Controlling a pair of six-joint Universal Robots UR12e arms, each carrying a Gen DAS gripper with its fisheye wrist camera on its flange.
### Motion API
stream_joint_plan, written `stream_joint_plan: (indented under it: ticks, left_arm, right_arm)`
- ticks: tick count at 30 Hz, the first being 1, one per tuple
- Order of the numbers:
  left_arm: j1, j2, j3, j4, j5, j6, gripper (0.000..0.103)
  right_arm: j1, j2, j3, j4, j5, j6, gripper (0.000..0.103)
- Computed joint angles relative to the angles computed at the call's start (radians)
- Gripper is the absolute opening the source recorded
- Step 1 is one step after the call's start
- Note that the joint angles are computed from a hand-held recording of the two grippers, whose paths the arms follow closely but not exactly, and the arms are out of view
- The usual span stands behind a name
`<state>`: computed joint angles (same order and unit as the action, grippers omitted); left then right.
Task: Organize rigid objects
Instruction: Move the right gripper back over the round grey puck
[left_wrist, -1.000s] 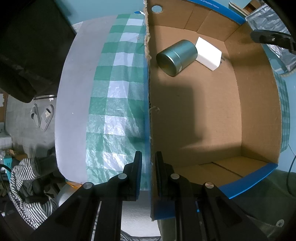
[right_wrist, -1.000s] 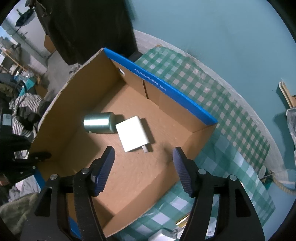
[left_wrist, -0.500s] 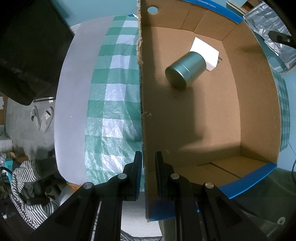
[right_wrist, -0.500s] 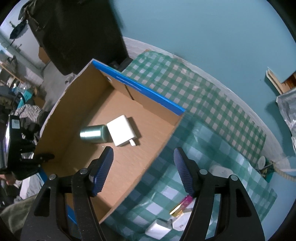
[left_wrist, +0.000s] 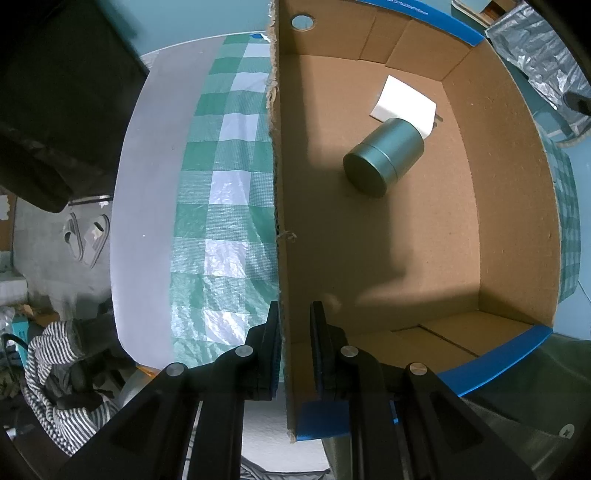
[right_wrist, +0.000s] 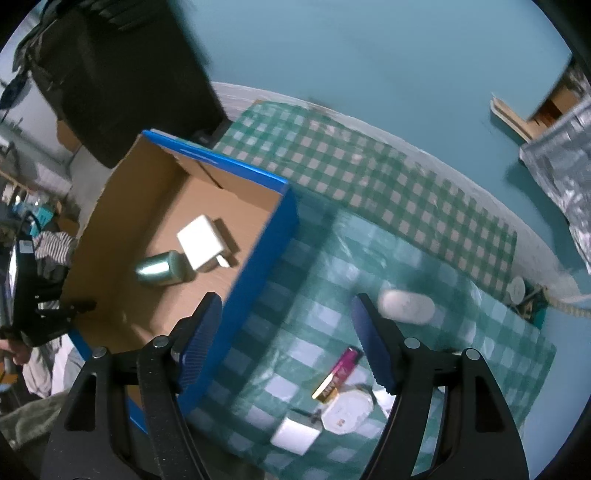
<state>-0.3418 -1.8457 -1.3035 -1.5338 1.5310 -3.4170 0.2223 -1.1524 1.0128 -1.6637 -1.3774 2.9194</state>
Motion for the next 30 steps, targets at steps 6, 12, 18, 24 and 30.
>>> stream_joint_plan:
  ticks: [6, 12, 18, 24, 30]
  left_arm:
    - [-0.002, -0.008, 0.012, -0.011, 0.006, -0.006, 0.014]
    - [-0.005, -0.011, 0.017, -0.012, 0.012, -0.01, 0.014]
    - [-0.008, -0.015, 0.023, -0.01, 0.015, -0.027, 0.014]
    - [-0.01, -0.016, 0.026, -0.01, 0.02, -0.035, 0.014]
    - [-0.009, -0.018, 0.028, -0.014, 0.022, -0.043, 0.014]
  right_arm:
    - [-0.029, -0.025, 0.04, -0.003, -0.012, 0.035, 0.073]
    - [-0.067, -0.049, 0.085, 0.004, -0.031, 0.079, 0.077]
    - [-0.111, -0.066, 0.139, 0.0, -0.059, 0.145, 0.079]
    - [-0.152, -0.073, 0.184, -0.008, -0.109, 0.193, 0.079]
    - [-0.178, -0.066, 0.218, -0.02, -0.147, 0.194, 0.079]
